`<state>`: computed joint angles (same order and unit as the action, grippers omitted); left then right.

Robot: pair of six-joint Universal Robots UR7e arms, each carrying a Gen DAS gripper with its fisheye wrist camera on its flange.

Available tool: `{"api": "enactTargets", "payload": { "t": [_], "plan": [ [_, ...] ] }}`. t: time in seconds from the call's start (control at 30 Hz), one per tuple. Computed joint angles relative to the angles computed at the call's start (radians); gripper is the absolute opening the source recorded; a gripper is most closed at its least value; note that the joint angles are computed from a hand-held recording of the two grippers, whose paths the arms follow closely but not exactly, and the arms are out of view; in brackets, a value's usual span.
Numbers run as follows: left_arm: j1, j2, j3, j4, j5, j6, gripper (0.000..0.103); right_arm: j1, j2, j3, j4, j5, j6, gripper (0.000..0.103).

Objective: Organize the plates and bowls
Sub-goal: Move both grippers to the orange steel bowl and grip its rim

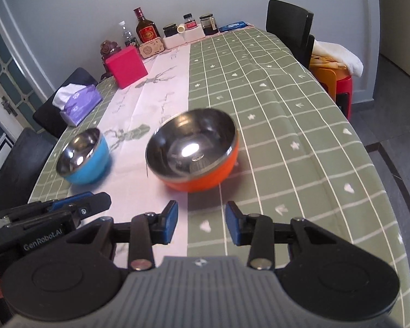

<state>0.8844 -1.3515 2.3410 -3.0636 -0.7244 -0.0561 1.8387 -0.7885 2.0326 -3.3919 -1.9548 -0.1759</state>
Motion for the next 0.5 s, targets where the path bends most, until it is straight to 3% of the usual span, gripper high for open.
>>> {"api": "enactTargets", "payload": {
  "t": [0.1, 0.23, 0.5],
  "plan": [
    [0.05, 0.045, -0.066, -0.023, -0.057, 0.02, 0.027, -0.011, 0.03, -0.062, 0.028, -0.004, 0.031, 0.038],
    [0.099, 0.105, -0.143, -0.008, -0.106, 0.018, 0.027, -0.053, 0.044, -0.123, 0.106, 0.049, 0.124, 0.034],
    [0.162, 0.195, -0.239, 0.039, -0.087, -0.031, 0.027, -0.091, 0.073, -0.19, 0.187, 0.072, 0.197, 0.029]
  ]
}}
